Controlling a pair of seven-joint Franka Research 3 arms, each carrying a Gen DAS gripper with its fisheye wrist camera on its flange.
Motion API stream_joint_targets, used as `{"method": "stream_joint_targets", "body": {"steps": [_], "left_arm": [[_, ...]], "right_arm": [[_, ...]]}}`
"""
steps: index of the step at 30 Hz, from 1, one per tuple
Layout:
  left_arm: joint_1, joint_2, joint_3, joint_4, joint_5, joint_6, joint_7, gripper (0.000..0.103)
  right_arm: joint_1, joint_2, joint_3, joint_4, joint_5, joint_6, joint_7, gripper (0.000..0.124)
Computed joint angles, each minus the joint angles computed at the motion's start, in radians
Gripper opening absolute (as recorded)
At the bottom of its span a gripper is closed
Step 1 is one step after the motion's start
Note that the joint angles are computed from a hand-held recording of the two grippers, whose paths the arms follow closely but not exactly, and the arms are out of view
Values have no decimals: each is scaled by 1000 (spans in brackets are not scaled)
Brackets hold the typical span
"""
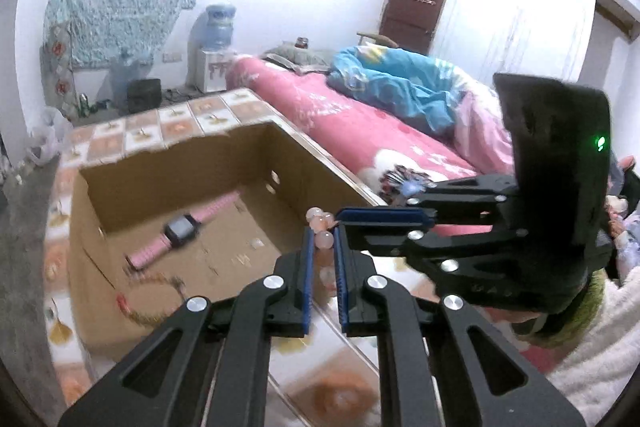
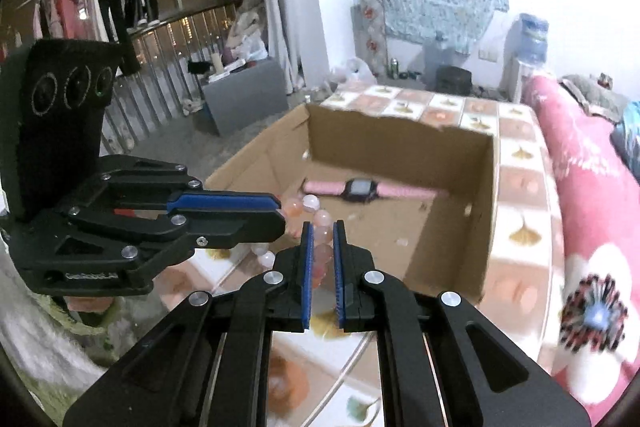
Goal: Organize jewelry
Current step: 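Lift the pink bead bracelet with the right tool and drop it into the box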
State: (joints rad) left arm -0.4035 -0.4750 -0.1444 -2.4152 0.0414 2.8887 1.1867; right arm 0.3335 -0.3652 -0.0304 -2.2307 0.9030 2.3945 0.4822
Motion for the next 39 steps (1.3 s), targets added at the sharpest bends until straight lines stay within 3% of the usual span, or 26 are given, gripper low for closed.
{"method": "stream_joint_targets", "body": {"steps": [5, 9, 16, 23, 25, 27, 31, 34, 36, 39], "left_arm": [[-16, 110, 61, 73, -67, -22, 68, 9], [-52, 187, 113, 123, -229, -62, 174, 9], [-2, 257, 72, 178, -353, -170, 261, 10], [61, 205, 21, 129, -371, -148, 251, 16], [86, 161, 0, 96, -315, -119, 202, 21], [110, 125, -14, 69, -251, -87, 143, 36], [239, 4, -100, -6, -40, -47, -68, 60], [353, -96, -168, -52, 97, -75, -205, 79], [393, -151, -176, -86, 146, -100, -271, 87], [400, -179, -139, -124, 152, -160, -356, 90]], "right_arm": [[-15, 138, 12, 128, -33, -37, 48, 7], [-46, 226, 32, 215, -101, -100, 114, 7], [-79, 294, 64, 264, -248, -129, 229, 13], [-98, 274, 55, 249, -237, -87, 238, 18], [-103, 256, 50, 233, -227, -61, 236, 20], [-106, 239, 44, 217, -209, -33, 230, 25], [-114, 191, 29, 161, -166, 53, 240, 39], [-115, 181, 14, 136, -122, 82, 266, 53], [-121, 197, 7, 141, -110, 65, 311, 57], [-129, 237, 6, 158, -95, 29, 388, 58]]}}
